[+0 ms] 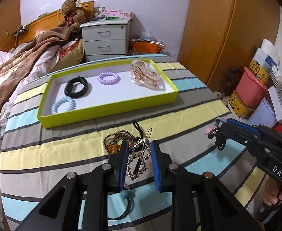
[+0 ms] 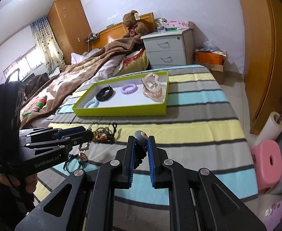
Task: Organize jewelry
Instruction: 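Carry the hair pin and ball clip with both tools into the green box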
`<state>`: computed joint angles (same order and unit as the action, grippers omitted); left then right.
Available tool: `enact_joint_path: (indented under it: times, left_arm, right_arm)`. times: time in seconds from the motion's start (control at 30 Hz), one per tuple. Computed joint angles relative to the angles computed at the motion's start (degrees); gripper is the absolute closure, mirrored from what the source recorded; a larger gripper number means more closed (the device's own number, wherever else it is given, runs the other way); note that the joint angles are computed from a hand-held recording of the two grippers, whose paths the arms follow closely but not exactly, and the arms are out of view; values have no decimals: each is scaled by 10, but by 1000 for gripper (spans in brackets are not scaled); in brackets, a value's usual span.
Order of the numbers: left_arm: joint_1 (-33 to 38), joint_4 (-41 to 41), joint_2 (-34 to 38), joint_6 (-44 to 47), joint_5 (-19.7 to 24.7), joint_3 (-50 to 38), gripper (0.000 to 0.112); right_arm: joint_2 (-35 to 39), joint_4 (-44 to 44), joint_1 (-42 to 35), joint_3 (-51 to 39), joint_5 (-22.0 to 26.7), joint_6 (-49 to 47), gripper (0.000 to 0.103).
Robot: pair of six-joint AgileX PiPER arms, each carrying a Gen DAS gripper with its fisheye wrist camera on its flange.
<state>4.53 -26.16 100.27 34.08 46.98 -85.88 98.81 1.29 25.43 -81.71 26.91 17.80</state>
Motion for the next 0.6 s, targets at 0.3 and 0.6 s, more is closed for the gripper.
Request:
enact_joint_path:
  times: [0.3,0.6]
  left_arm:
    - [21,1,20,-22,14,-58,88]
    - [42,2,70,-40,50,-159,88]
  right_arm:
    - [45,3,0,-100,33,-25,90]
    - [126,6,-1,-248,94,-49,90]
